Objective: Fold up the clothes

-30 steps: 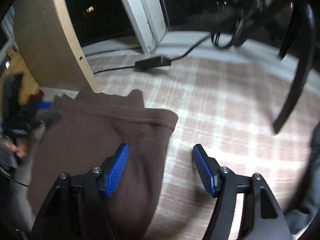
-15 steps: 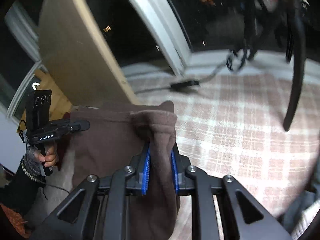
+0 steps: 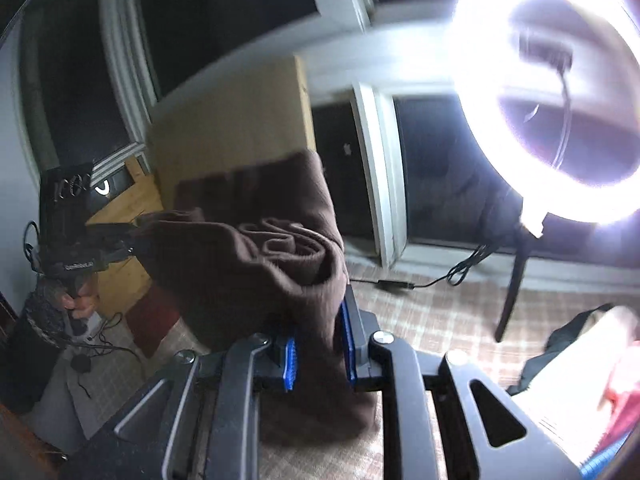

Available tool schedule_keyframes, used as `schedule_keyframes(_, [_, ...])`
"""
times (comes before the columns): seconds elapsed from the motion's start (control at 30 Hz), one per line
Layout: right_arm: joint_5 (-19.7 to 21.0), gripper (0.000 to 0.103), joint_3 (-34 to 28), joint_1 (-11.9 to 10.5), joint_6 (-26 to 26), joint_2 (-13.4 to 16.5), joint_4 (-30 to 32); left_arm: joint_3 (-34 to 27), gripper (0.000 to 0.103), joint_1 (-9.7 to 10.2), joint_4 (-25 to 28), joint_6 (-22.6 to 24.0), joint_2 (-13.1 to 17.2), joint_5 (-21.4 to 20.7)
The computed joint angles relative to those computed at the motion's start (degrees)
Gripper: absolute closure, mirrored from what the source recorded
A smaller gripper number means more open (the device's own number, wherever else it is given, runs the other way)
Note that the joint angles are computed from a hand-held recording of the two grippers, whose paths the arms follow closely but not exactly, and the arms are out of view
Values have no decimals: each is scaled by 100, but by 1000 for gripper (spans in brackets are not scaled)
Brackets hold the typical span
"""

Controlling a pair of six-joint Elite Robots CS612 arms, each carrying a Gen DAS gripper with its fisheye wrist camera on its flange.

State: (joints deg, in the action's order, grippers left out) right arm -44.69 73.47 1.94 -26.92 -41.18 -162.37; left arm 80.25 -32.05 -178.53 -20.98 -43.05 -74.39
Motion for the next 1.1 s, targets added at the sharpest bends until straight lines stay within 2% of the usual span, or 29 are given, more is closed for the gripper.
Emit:
schedule_keyframes(0.07, [-103, 86, 377, -46, -191, -165, -131, 212, 83, -166, 88, 131, -90, 147])
schedule_keyframes(0.13, [-337, 85, 751, -105, -612, -332, 241, 601, 78, -327, 441, -183, -187, -181])
schedule_keyframes(0.17, [-747, 82, 1021, -137, -973, -457, 612, 823, 72, -408, 679, -383, -248, -403])
schedule_keyframes(0.2, [-1203, 78, 1258, -158, -1251, -553, 910, 1034, 71, -488, 929, -577, -303, -649])
schedule_keyframes(0.27, [-2141, 78, 1650, -189, -1632, -667, 1361, 1364, 72, -651, 1422, -945, -385, -1043])
schedule_keyframes(0.3, [-2343, 78, 1747, -270, -1602, -682, 1478, 1492, 73, -711, 1579, -1162, -431, -1155])
schedule_keyframes(0.37, [-2128, 77, 1909, -445, -1188, -763, 1832, 1753, 73, -738, 1426, -1773, -513, -1371])
schedule_keyframes(0.43, [-1837, 77, 2017, -537, -814, -813, 1647, 1818, 71, -727, 1063, -2072, -503, -1300])
schedule_keyframes(0.5, [-1552, 75, 2053, -542, -572, -797, 1250, 1700, 70, -715, 775, -2128, -370, -1193])
schedule_keyframes(0.6, [-1362, 75, 1986, -411, -613, -689, 982, 1466, 64, -695, 374, -2156, -138, -1035])
schedule_keyframes(0.67, [-1286, 75, 1878, -305, -678, -571, 1042, 1291, 64, -648, 125, -2118, 27, -1175])
schedule_keyframes(0.7, [-1299, 75, 1776, -241, -644, -467, 1074, 1184, 64, -626, 108, -2127, 126, -1268])
schedule_keyframes(0.8, [-1760, 75, 1591, -125, -638, -289, 1256, 833, 64, -568, 185, -2188, 442, -1549])
schedule_keyframes(0.83, [-1942, 75, 1551, -112, -681, -259, 1355, 720, 64, -564, 323, -2170, 557, -1778])
schedule_keyframes(0.87, [-2363, 76, 1533, -86, -739, -202, 1334, 665, 65, -615, 537, -2120, 612, -1812])
schedule_keyframes(0.9, [-2554, 76, 1541, -107, -802, -171, 1280, 699, 64, -712, 589, -1871, 600, -1606])
schedule_keyframes(0.97, [-2414, 76, 1534, -229, -738, -236, 1536, 767, 58, -816, 745, -1545, 496, -1502])
schedule_keyframes(1.0, [-2470, 76, 1520, -258, -659, -290, 1656, 841, 58, -831, 697, -1535, 429, -1534])
schedule_keyframes(1.1, [-2508, 74, 1596, -293, -575, -413, 1331, 1079, 57, -820, 417, -1739, 259, -1593])
